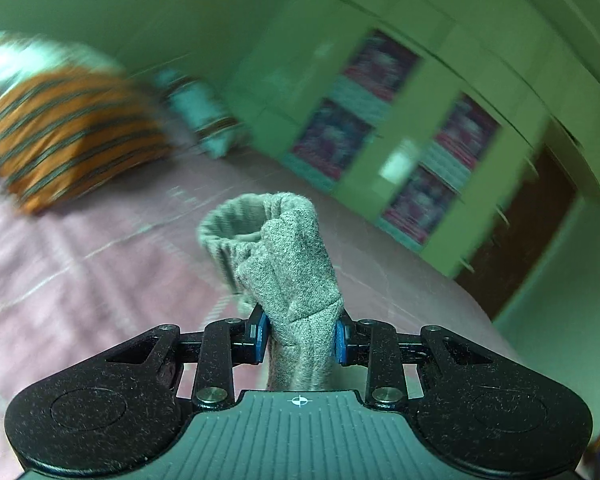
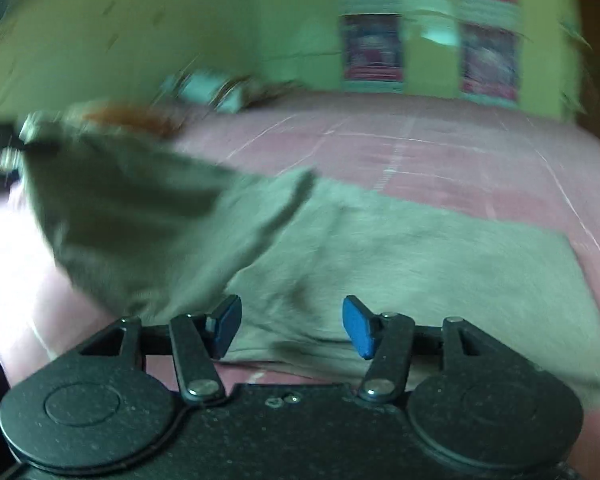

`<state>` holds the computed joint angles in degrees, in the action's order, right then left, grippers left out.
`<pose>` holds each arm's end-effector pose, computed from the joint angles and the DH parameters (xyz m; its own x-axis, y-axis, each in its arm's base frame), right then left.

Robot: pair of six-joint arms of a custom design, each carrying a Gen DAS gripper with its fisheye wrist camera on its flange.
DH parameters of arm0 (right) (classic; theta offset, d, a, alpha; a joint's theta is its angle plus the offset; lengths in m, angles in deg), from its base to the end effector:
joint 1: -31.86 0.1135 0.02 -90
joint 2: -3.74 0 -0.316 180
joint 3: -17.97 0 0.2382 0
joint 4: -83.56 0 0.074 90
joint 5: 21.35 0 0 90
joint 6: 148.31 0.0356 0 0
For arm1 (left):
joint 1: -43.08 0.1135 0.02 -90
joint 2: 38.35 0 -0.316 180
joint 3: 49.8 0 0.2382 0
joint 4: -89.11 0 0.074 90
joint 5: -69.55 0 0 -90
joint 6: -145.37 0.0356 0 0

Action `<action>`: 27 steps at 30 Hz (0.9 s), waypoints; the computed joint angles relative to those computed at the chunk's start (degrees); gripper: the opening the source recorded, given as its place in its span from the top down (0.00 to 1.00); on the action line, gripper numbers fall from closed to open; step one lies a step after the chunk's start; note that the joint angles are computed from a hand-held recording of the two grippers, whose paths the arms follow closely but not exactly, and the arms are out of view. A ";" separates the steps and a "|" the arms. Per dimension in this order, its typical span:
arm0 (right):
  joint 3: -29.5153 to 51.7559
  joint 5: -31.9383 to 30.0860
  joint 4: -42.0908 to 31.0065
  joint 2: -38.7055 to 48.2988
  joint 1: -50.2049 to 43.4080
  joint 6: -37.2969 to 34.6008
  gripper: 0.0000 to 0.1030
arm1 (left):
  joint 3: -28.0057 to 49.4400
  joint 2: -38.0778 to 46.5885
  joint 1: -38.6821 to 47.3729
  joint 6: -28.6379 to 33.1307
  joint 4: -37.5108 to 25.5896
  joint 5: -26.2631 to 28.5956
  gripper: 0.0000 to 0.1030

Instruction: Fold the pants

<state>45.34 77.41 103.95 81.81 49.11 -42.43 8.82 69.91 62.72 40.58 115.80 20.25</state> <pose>0.1924 0.0541 0.1832 -0.5094 0.1250 -0.8514 -0.0292 0.9863 0.1623 0.3528 0.1012 0.1927 -0.4344 -0.3605 -0.8254 0.2067 0.8521 -0.4809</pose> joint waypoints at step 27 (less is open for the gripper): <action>0.81 -62.63 -19.70 -8.58 -72.95 -1.41 0.52 | -17.55 -13.42 -24.80 10.16 1.41 -13.90 0.49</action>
<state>46.15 14.78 84.26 73.23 -23.83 -43.83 -8.74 56.49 37.92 50.73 117.21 6.34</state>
